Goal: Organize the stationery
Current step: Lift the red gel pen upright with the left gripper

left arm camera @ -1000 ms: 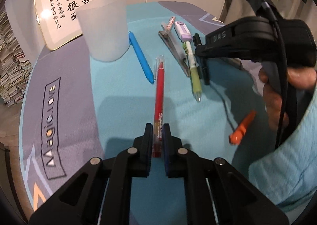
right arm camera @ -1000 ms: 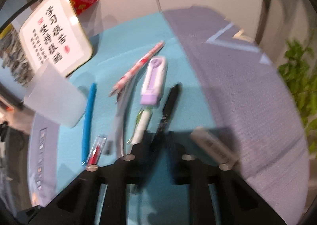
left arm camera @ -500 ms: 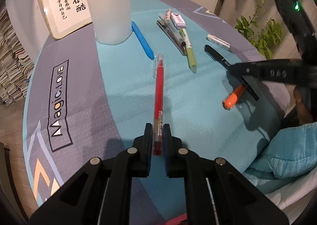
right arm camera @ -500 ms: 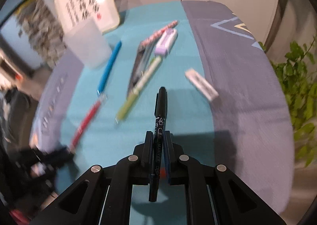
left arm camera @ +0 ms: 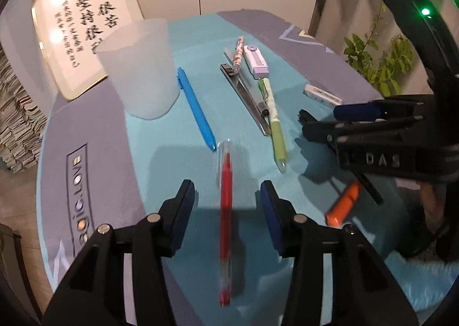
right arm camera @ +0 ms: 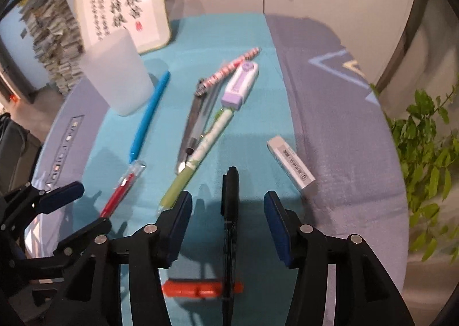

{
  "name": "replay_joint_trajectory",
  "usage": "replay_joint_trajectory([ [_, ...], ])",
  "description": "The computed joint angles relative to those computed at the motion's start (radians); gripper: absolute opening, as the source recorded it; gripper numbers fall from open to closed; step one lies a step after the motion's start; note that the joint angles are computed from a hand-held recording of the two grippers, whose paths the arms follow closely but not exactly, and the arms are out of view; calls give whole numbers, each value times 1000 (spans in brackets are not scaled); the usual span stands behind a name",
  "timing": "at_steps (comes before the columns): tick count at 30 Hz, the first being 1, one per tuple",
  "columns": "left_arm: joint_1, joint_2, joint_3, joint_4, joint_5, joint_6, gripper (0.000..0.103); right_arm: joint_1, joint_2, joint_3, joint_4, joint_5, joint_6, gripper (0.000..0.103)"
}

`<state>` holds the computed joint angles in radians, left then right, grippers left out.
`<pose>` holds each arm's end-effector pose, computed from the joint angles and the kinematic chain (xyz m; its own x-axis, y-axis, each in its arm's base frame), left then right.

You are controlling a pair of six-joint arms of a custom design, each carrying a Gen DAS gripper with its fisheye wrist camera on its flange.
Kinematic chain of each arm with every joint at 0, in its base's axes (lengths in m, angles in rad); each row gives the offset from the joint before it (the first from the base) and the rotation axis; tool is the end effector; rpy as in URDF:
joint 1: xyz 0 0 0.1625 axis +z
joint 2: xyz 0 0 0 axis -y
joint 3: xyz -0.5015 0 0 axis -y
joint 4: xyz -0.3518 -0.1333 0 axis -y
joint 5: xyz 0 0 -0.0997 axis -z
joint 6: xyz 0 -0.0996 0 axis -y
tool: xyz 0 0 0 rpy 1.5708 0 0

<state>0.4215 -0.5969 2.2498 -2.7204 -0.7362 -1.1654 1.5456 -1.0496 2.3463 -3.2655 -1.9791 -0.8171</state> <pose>-0.3177 -0.3694 -0.0129 -0.7143 -0.0300 -0.6992 0.3625 0.8388 -0.4063 0.0818 -0.4745 0.2131 -0.6422 -0.5509 0.5331 -0.6503 0.7597 0.0016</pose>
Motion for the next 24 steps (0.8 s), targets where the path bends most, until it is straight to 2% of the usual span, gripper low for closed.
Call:
replay_joint_trajectory([
  [4, 40, 11, -40, 28, -4, 40, 44, 7, 26, -15, -2, -28, 8, 54],
  [5, 46, 15, -47, 28, -6, 50, 41, 10, 34, -19, -10, -37, 5, 53],
  [8, 71, 19, -55, 2, -29, 84, 30, 13, 49, -39, 18, -55, 17, 39],
  [10, 77, 22, -63, 1, -22, 94, 28, 18, 59, -41, -5, -61, 3, 32],
  [11, 78, 22, -64, -2, -21, 101, 23, 18, 61, -42, -11, -61, -1, 22],
  [12, 81, 22, -69, -2, -23, 111, 12, 17, 58, -45, 0, -56, 6, 16],
  [15, 78, 10, -66, -4, -30, 108, 12, 5, 22, -55, 66, 7, 40, 15],
  [24, -42, -74, 11, -9, 62, 9, 12, 9, -116, 23, 20, 162, 10, 15],
])
